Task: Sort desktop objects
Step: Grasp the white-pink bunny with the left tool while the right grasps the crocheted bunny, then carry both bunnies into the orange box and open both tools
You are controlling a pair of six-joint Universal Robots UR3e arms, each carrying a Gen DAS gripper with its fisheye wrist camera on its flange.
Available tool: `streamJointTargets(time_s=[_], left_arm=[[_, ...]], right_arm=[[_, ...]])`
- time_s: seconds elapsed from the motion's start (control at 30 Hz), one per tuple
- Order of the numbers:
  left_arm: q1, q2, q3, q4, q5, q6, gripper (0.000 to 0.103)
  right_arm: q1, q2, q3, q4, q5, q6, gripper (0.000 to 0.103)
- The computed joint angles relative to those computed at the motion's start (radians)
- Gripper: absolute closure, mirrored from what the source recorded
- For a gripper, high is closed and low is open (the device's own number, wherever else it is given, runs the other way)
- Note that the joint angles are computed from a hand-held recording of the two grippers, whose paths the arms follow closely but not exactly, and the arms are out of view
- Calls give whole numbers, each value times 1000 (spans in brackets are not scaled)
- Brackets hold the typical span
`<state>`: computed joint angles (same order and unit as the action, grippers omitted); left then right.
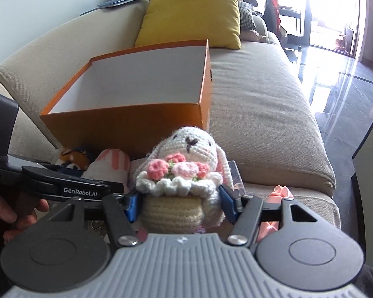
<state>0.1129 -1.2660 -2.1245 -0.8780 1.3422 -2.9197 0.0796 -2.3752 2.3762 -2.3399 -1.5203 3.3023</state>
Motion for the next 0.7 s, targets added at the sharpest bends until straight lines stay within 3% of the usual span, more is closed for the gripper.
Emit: streamJointTargets(time_s=[0.13,0.2,0.43,0.53,0.7], left_arm=[[6,-7,-23,34,-3,17,24],[32,15,-45,44,-24,30,30],[140,188,-75,-54,-129,72,35],[232,299,-34,-182,-216,141,36],[450,411,114,-450,-390,309,35]], right_arm=[[2,10,3,-11,0,4,39],[-5,-11,2,5,7,-7,39],[-43,-112,-35,92,42,-48,39],[-66,-120,-83,115,82,-81,39],[-32,22,-190,7,106,-118,39]])
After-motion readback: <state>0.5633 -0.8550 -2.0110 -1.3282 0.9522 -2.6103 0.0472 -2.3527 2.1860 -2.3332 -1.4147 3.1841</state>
